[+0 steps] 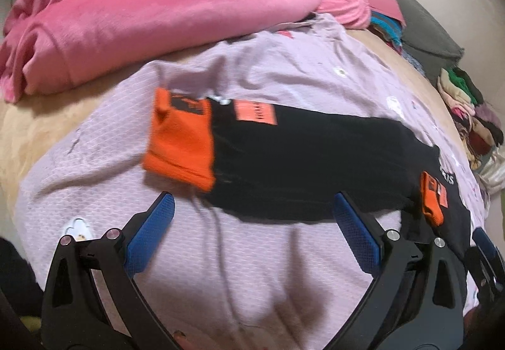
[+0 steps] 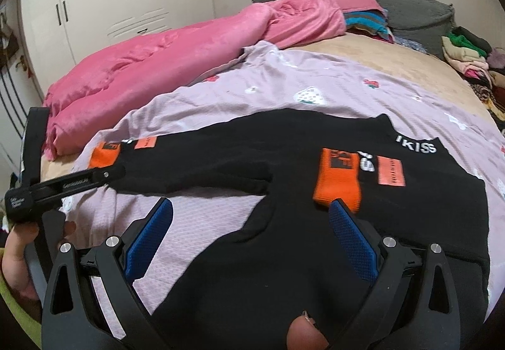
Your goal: Fold small clothes
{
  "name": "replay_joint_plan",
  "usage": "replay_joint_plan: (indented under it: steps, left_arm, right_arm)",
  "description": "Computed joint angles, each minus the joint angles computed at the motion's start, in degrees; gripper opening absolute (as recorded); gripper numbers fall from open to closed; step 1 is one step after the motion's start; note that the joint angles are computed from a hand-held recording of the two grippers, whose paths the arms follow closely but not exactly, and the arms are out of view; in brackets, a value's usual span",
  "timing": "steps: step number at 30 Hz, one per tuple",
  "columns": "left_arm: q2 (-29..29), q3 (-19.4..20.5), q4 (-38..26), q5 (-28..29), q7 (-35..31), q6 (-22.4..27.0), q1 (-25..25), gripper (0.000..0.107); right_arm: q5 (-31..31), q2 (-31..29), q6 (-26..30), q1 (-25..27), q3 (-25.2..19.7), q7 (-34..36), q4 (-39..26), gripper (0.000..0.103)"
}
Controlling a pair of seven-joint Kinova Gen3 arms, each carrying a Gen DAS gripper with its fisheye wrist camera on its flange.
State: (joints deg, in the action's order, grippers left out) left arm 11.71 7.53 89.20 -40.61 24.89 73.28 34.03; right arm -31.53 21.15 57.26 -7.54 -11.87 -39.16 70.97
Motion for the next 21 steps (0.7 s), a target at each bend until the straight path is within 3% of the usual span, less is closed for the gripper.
replay_joint_plan:
  steps: [6, 8, 10, 11, 12, 13, 21]
  left_arm:
    - [-3.2, -0.3, 7.0, -2.9, 7.7, -4.5, -1.2, 0.093]
    - [-3.4, 0.0, 8.0, -3.1, 8.9, -5.4, -2.3, 0.079]
    - [-3.1, 0.2, 8.0, -2.5, 8.5, -5.8, -3.4, 0.05]
    - [-2.8, 0.3, 7.7, -2.4, 8.0, -5.5, -3.6, 0.043]
    - [-2.4, 0.3, 7.4, -2.5, 7.6, -5.1, -3.7, 0.026]
    - [-2.0, 0.4, 6.9, -2.7, 7.4, -4.4, -3.6, 0.017]
    - [-1.8, 1.5, 3.7, -7.6, 6.9, 1.7, 0.6, 0.01]
  right_arm:
    - [0.1, 0.1, 0.5, -0.3, 0.0, 0.2, 0.3, 0.099]
    - [0.0, 0.2, 0.8, 0.0, 0.1, 0.0, 0.0, 0.099]
    - [-0.3, 0.4, 1.0, 0.5, 0.3, 0.0, -0.2, 0.099]
    - [-0.4, 0.5, 1.0, 0.8, 0.4, -0.1, -0.4, 0.099]
    - [-0.6, 0.6, 1.2, 1.1, 0.5, -0.3, -0.6, 0.099]
    - [-0.8, 0.7, 1.4, 1.5, 0.5, -0.4, -0.8, 0.099]
    - [-1.7, 1.2, 2.4, 4.0, 1.0, -1.2, -2.0, 0.099]
